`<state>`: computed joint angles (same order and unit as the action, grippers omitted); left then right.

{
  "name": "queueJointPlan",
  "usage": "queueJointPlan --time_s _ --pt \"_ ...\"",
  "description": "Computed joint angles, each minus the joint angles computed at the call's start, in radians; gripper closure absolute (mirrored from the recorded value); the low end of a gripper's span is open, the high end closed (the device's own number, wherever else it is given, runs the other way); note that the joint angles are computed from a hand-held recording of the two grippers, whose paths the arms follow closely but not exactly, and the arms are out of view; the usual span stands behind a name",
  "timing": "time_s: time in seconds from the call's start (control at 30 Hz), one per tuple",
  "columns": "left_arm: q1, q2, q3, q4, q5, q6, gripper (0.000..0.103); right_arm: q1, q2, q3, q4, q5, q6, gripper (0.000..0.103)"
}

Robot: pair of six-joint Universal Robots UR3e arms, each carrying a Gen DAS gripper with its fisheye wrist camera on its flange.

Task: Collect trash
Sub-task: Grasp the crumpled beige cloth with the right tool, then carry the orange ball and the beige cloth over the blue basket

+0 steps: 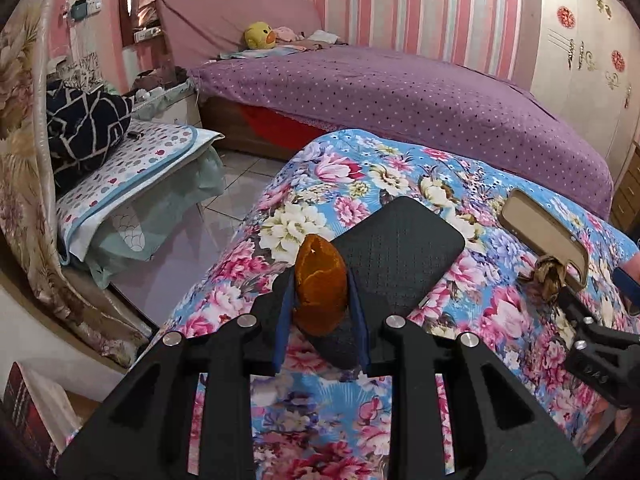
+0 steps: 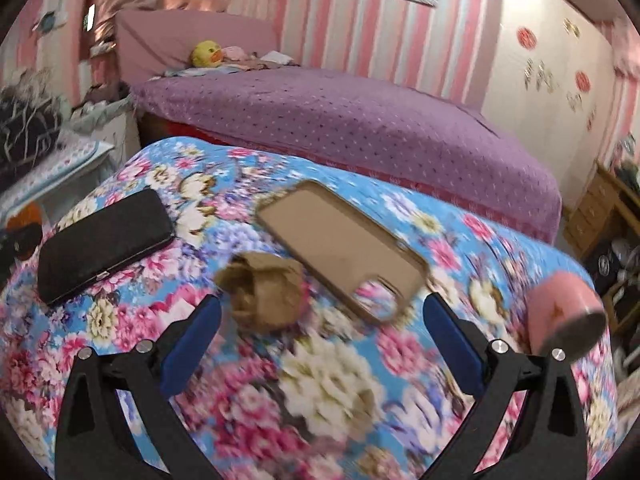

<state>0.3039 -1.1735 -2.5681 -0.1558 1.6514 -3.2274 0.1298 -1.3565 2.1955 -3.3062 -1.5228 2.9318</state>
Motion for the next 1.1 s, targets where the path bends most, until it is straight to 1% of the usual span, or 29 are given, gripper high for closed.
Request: queueJointPlan --time_s 0.1,0.17,0.2,0.23,0.27,0.3,0.33,0.37,0.4,0.43,0.53,0.7,0.87,0.93,1.1 --pt "0.017 0.007 0.005 -0.015 -0.022 -0.009 0.078 0.028 0.034 -0.060 0.041 -0.012 -0.016 0.005" --pt "0.027 0.014 0.007 -0.026 -0.037 -0.012 0.078 0.022 0.043 -0.087 0.072 0.012 -0.016 0.006" --pt "0.029 0.016 0.008 -0.029 -0.040 -0.013 0.078 0.017 0.047 -0.099 0.089 0.027 -0.015 0.011" --pt "0.029 0.015 0.008 -0.029 -0.039 -0.014 0.078 0.014 0.050 -0.108 0.106 0.039 -0.017 0.025" --pt "0.025 0.014 0.009 -0.028 -0.035 -0.018 0.078 0.011 0.052 -0.120 0.136 0.056 -0.026 0.034" --pt "0.020 0.012 0.010 -0.027 -0.030 -0.021 0.078 0.010 0.059 -0.132 0.159 0.067 -0.031 0.051" --pt "0.021 0.012 0.011 -0.029 -0.031 -0.020 0.078 0.005 0.057 -0.133 0.172 0.083 -0.038 0.054" --pt "0.016 0.017 0.013 -0.036 -0.027 -0.022 0.078 0.001 0.053 -0.120 0.155 0.093 -0.042 0.055" --pt "0.015 0.018 0.013 -0.038 -0.026 -0.022 0.078 -0.003 0.053 -0.111 0.138 0.107 -0.044 0.059" --pt "0.011 0.022 0.014 -0.041 -0.023 -0.022 0.078 -0.011 0.044 -0.094 0.120 0.123 -0.048 0.075" --pt "-0.007 0.038 0.015 -0.051 -0.009 -0.029 0.078 -0.028 0.001 -0.030 0.058 0.119 -0.055 0.075" --pt "-0.040 0.069 0.015 -0.080 -0.001 -0.049 0.078 -0.084 -0.076 0.056 0.026 0.154 -0.084 0.076" --pt "-0.092 0.106 0.013 -0.105 0.026 -0.074 0.078 -0.177 -0.212 0.171 0.027 0.218 -0.122 0.076" --pt "-0.113 0.112 0.014 -0.111 0.037 -0.087 0.078 -0.195 -0.242 0.202 0.020 0.225 -0.134 0.076" --pt "-0.203 0.121 0.019 -0.128 0.089 -0.135 0.078 -0.319 -0.410 0.334 0.066 0.309 -0.206 0.076"
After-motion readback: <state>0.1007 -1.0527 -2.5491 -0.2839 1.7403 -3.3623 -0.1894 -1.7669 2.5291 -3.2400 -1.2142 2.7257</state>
